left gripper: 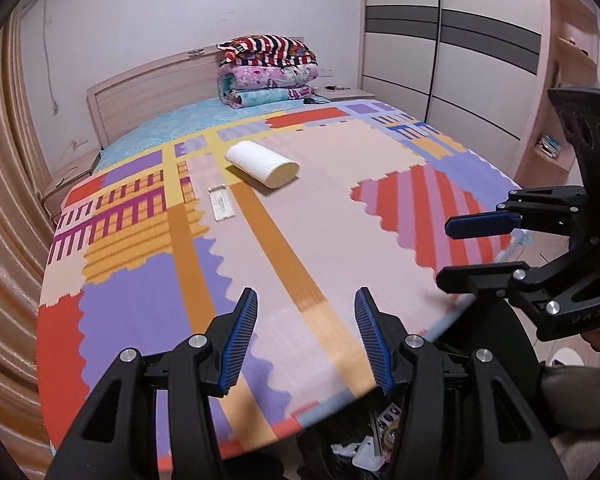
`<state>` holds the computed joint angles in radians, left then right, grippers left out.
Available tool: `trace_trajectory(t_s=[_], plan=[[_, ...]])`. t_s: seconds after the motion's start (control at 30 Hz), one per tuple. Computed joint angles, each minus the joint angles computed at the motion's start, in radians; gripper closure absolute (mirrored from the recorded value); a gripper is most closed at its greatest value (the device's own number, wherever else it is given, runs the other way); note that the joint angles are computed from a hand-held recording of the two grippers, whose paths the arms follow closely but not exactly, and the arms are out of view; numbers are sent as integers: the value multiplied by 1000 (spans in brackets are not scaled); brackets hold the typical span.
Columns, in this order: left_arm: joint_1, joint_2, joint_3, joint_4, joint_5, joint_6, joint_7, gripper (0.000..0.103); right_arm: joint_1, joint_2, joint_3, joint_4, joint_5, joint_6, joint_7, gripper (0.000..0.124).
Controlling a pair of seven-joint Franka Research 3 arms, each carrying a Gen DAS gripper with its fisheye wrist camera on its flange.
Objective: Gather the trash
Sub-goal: 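Move both tools back toward the bed, then grasp the white paper roll with the right gripper while the left grasps the white plastic cover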
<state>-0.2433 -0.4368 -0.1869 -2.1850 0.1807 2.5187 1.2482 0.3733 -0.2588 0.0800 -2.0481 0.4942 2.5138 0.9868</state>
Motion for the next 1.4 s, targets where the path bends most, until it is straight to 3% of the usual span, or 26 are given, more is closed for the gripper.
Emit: trace_trajectory(t_s=[0.6, 0.87, 1.0, 1.4], plan=[[79, 216, 22, 186, 8, -4, 3, 54, -20, 250, 21, 311, -65, 17, 99, 70], [108, 321, 28, 286, 3, -24, 4, 54, -21, 400, 24, 491, -138, -40, 187, 70], [118, 363, 33, 322, -23, -15, 12, 54, -15, 473, 25, 577, -166, -60, 229, 64], [141, 481, 30, 430, -23, -68, -32, 57, 14, 684, 9, 855, -267, -194, 354, 62]])
